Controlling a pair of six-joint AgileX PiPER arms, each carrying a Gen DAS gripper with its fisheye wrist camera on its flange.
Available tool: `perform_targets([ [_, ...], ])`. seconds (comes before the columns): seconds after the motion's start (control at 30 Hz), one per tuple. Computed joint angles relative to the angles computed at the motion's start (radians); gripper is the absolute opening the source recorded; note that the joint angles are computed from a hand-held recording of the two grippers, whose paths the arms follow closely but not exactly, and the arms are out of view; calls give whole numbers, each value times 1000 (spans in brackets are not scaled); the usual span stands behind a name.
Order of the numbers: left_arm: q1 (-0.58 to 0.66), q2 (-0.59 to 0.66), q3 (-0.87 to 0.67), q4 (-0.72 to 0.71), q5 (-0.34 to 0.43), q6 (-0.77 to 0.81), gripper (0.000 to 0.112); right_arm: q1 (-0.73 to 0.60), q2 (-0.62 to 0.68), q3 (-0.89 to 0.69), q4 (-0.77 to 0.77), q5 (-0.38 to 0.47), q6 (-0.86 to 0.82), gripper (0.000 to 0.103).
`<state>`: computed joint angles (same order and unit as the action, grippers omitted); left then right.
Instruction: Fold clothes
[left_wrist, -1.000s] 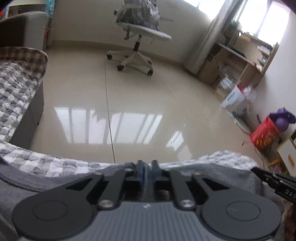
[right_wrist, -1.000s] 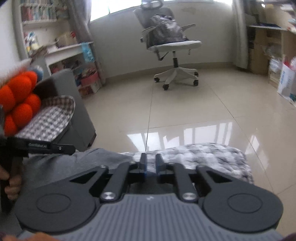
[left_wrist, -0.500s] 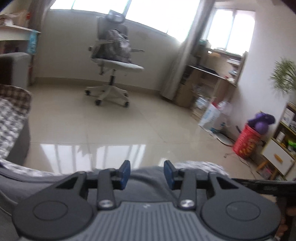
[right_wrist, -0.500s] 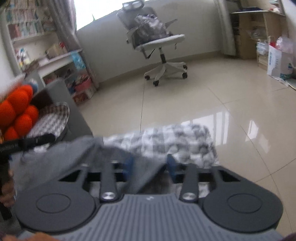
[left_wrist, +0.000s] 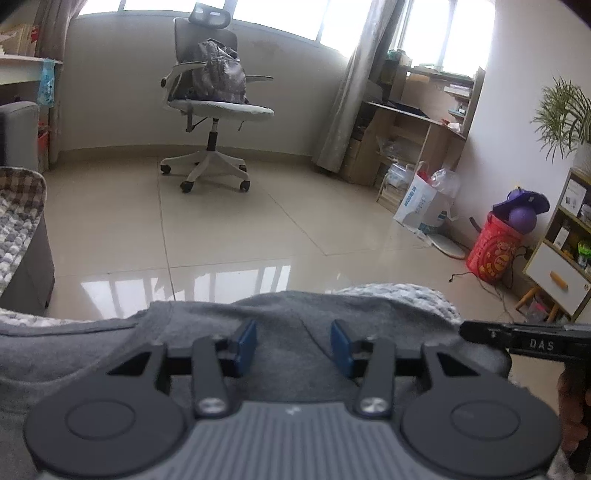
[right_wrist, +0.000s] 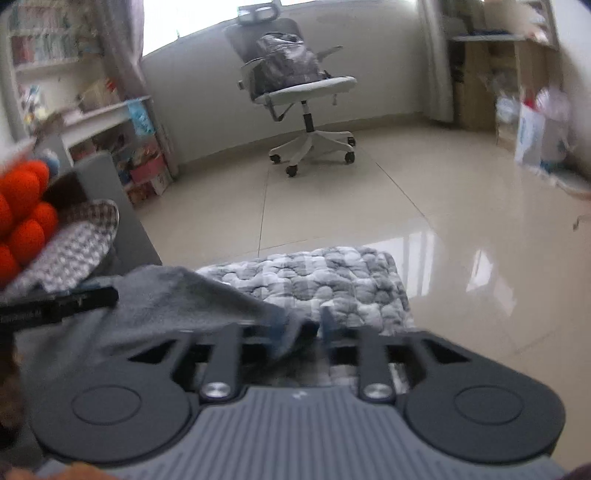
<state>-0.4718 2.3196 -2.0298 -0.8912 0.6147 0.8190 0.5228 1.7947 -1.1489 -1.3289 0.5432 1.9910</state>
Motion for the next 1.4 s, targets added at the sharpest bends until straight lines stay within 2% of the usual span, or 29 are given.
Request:
perform_targets([
  [0.07, 5, -33, 56, -42, -1, 38, 51, 14, -27, 20, 4, 5, 28, 50],
  [0.27, 13, -174, 275, -123, -35, 165, 52, 45, -149, 111, 46, -54, 81, 50],
  [0.4, 32, -278, 445, -231, -76, 307, 53, 121, -195, 124, 88, 1, 67, 50],
  [0.57, 75, -377, 601, -319, -88, 442, 53, 188, -199, 80, 125, 59, 39, 50],
  [0.73, 150, -479, 783, -445, -55, 675, 55, 230, -160, 19, 141, 79, 25, 52],
  [0.9, 268, -565, 930, -437, 32, 811, 56, 253, -82, -99, 205, 80, -67, 53],
  [1.03, 406, -616, 984, -373, 175, 856, 58, 267, -8, -221, 245, 84, -139, 56],
  [1.17, 532, -637, 982, -274, 311, 862, 59, 276, 86, -380, 319, 94, -263, 57],
  [1.27, 610, -645, 961, -224, 380, 865, 59, 280, 171, -518, 390, 100, -372, 58],
  [1.4, 709, -620, 905, -229, 445, 835, 61, 283, 300, -738, 509, 120, -547, 58],
])
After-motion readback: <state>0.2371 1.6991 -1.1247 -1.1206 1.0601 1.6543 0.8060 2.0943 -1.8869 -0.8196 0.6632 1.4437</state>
